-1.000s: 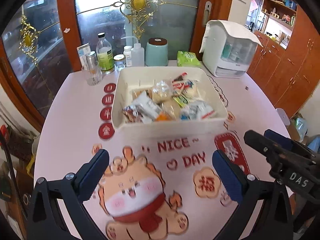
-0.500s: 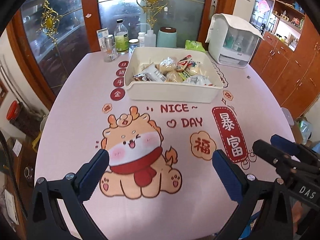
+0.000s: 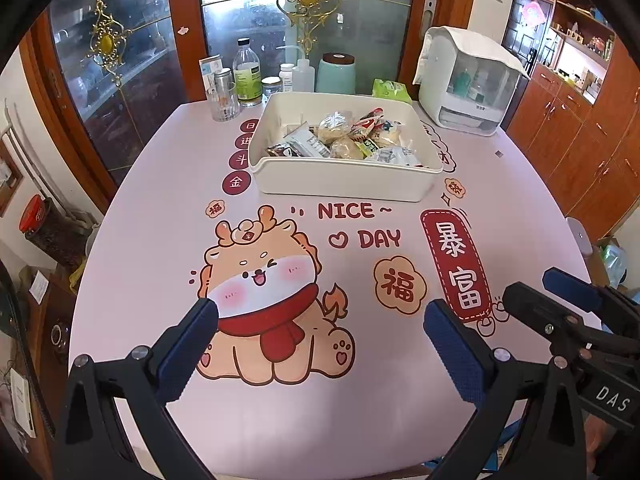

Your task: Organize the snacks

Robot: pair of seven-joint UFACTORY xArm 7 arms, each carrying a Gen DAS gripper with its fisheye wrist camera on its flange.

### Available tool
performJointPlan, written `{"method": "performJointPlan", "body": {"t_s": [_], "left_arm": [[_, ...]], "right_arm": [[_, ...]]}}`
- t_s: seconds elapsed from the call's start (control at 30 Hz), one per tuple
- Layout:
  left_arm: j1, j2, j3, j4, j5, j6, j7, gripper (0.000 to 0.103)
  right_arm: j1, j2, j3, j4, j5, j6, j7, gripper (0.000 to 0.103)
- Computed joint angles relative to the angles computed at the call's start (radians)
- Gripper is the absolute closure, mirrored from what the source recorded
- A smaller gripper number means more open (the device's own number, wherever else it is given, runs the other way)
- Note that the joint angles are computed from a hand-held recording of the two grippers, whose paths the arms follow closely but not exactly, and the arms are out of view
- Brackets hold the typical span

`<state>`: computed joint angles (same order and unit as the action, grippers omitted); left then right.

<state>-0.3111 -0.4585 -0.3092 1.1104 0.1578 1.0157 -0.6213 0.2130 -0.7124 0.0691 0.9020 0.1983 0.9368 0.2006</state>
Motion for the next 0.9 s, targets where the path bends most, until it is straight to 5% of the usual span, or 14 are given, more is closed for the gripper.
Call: {"method": "performJointPlan", "body": {"t_s": [0.9], "left_arm": [[-0.002, 0.013, 0.018, -0.001, -0.005, 0.006, 0.014, 0.001]], "right_arm": [[0.000, 0.020, 0.013, 0.005, -0.006, 0.001, 0.030, 0.034]]}}
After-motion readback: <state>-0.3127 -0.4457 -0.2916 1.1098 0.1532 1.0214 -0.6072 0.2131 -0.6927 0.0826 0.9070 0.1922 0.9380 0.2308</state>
